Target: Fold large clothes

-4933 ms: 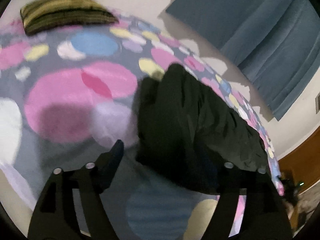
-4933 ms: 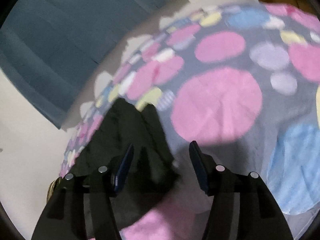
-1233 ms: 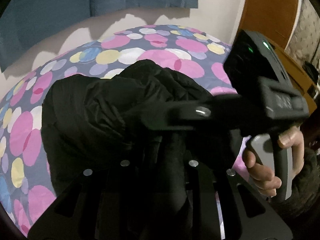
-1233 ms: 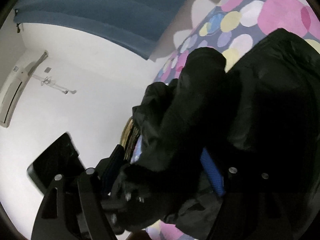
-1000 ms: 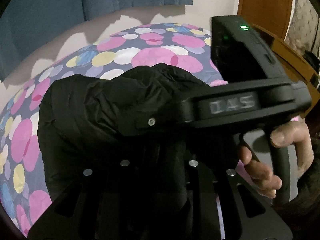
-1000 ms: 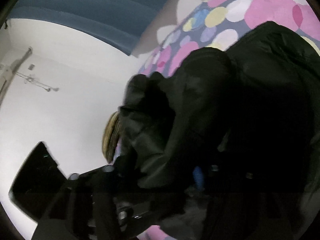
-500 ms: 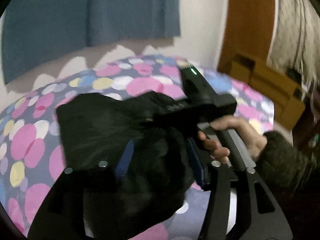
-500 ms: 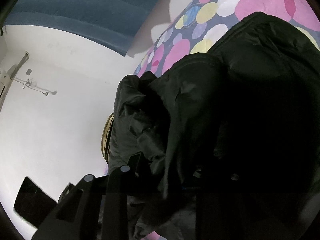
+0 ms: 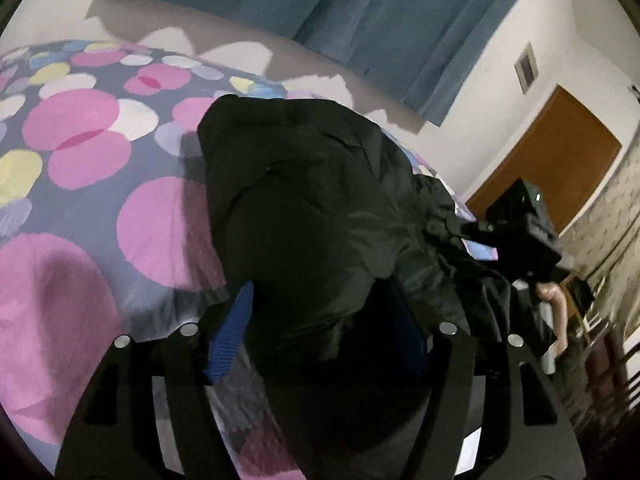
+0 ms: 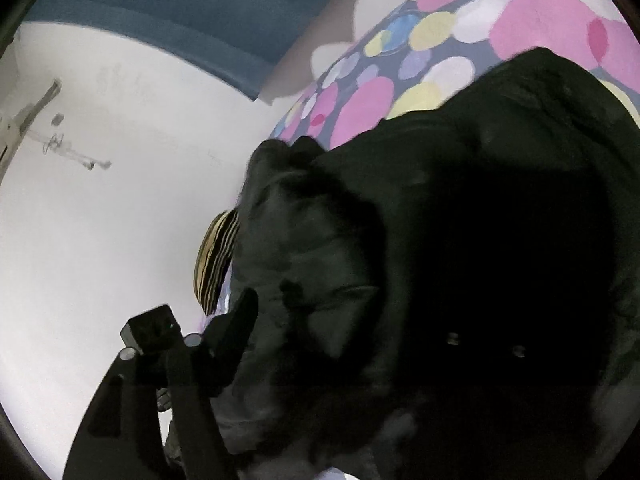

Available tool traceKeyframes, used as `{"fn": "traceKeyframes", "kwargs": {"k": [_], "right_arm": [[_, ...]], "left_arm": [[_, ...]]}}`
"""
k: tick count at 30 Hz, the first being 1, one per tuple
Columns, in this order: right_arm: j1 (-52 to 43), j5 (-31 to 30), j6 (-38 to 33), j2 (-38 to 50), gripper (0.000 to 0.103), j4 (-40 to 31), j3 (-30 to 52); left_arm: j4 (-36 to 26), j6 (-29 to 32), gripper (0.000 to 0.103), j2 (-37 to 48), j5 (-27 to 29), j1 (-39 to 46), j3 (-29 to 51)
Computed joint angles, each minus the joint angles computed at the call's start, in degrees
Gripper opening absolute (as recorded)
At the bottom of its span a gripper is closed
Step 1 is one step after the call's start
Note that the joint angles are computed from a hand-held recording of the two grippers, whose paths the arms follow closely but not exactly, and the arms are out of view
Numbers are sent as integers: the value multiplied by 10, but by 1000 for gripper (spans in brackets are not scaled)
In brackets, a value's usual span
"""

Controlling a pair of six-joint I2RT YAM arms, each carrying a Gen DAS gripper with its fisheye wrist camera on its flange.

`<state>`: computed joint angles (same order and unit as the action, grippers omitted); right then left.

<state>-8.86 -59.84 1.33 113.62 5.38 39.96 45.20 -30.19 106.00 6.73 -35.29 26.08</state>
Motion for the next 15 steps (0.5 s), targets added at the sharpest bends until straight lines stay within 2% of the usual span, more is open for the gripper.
{"fn": "traceKeyframes", "kwargs": {"k": [1, 2, 3, 5, 7, 10, 13, 15], "right_arm": [[12, 10, -4, -4, 69, -5, 2], [25, 25, -7, -10, 65, -6, 2], [50, 74, -5, -27, 57, 11, -10], [80, 127, -4, -47, 32, 36, -24], [85, 131, 0, -70, 21, 50, -37], [66, 130, -7, -148, 18, 64, -74], [25, 117, -41, -192, 17, 29, -80], [-23, 96, -75, -188, 17, -1, -73]], "left_arm": [[1, 2, 66, 4, 0, -1, 3], [5, 2, 66, 13, 4, 1, 8], [3, 2, 66, 16, 7, 3, 12], [0, 6, 66, 19, 10, 9, 15], [1, 9, 66, 16, 14, 16, 12], [9, 0, 66, -18, 14, 13, -11], [3, 3, 66, -46, 7, 4, -14], [-6, 8, 66, -50, 8, -3, -4]]}}
